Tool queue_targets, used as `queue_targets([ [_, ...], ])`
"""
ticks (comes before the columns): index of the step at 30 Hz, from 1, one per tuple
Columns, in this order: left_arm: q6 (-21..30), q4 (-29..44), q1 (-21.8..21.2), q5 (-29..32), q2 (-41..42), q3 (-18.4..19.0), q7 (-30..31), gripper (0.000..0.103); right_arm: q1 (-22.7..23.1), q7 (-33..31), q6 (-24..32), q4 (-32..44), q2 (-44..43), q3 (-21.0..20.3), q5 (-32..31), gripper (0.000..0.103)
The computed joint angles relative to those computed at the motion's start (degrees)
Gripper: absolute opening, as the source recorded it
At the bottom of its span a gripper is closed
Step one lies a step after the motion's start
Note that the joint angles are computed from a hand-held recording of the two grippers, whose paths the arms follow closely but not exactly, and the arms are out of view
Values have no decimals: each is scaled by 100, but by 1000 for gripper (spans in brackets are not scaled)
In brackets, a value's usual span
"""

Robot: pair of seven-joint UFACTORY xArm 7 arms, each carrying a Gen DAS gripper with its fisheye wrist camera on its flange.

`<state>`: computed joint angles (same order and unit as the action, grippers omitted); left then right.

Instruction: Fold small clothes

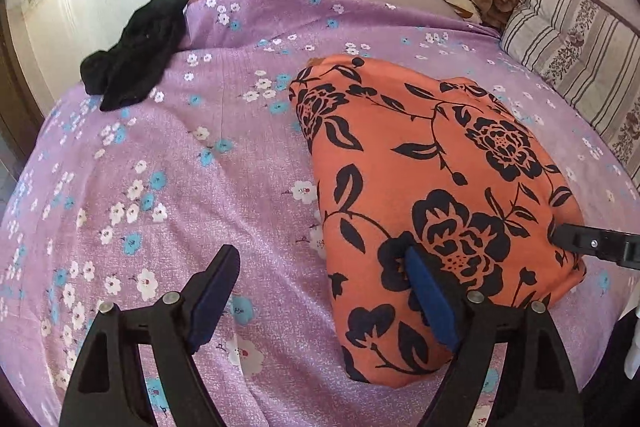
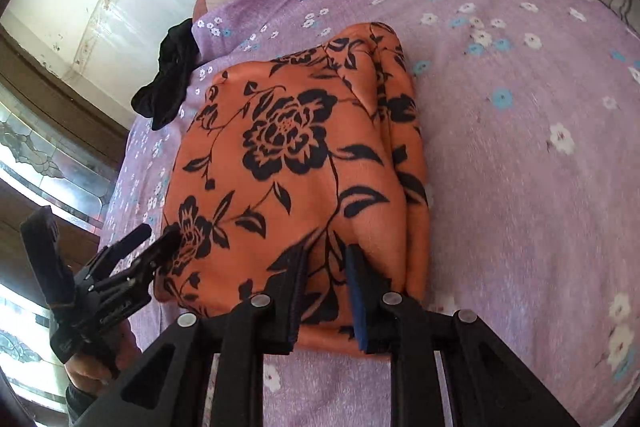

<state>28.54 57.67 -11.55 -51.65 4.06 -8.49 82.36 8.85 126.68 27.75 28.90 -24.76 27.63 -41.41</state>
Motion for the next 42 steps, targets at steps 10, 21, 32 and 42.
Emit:
queue_targets([
  [10, -642, -294, -186, -328, -118, -45, 42, 95, 476, -1054, 879, 285, -568, -268, 879, 25],
  [21, -360, -122, -93, 395, 122, -85, -1226, 103, -899, -2521, -179, 1064, 745, -1376, 832, 25],
  [32, -680, -241, -147, 512, 56, -171, -1132, 103, -701, -3194, -392, 1746, 1571, -1746, 817, 26],
  [42, -789, -303, -186, 230, 16, -168, -817, 103, -317, -5312, -907, 3359, 3509, -1984, 2306, 25],
])
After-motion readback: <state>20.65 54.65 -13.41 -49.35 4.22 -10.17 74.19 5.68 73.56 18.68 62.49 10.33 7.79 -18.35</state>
